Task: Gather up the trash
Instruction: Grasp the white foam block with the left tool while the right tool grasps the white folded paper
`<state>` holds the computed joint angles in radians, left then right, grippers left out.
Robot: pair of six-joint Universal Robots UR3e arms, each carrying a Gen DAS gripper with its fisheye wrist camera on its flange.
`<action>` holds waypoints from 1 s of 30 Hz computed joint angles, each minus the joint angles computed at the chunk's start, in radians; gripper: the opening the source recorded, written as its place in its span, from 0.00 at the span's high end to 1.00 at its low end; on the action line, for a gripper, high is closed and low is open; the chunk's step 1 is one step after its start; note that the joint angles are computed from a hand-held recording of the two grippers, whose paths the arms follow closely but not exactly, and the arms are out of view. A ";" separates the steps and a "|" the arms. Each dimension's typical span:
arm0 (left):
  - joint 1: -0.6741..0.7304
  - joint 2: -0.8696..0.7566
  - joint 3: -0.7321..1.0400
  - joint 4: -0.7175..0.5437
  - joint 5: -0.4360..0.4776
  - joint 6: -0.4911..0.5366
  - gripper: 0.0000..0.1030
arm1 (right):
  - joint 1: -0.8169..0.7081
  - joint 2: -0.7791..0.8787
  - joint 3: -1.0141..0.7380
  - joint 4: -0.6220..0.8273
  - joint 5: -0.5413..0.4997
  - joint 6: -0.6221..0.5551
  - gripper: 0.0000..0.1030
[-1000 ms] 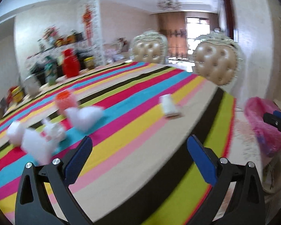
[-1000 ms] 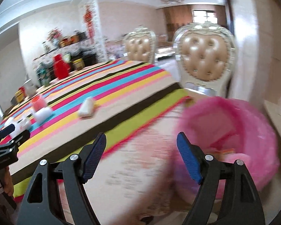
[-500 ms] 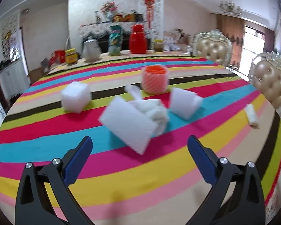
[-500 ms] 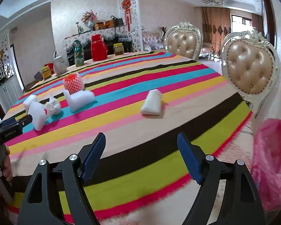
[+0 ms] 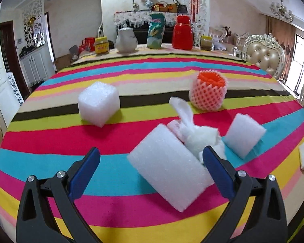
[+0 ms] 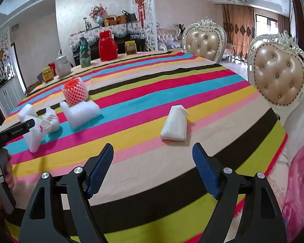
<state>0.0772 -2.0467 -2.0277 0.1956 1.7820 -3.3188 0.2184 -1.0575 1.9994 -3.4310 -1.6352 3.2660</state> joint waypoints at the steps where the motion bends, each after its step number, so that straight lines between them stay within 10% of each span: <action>1: 0.007 -0.007 -0.009 0.010 -0.018 0.008 0.05 | -0.001 0.013 -0.028 0.023 -0.008 -0.001 0.25; 7: 0.031 -0.005 -0.003 -0.053 -0.093 0.044 0.06 | -0.007 0.104 -0.202 0.167 -0.051 0.009 0.23; 11: 0.043 -0.013 0.014 -0.084 -0.172 0.090 0.40 | -0.006 0.183 -0.363 0.301 -0.088 0.017 0.23; 18: 0.013 -0.008 -0.064 0.130 -0.111 0.099 0.42 | -0.011 0.281 -0.578 0.488 -0.101 0.023 0.27; 22: 0.024 0.015 -0.105 0.210 -0.122 0.085 0.42 | -0.035 0.302 -0.635 0.590 -0.061 0.039 0.57; 30: 0.020 0.034 -0.161 0.331 -0.151 0.106 0.42 | -0.035 0.264 -0.535 0.451 -0.069 0.053 0.60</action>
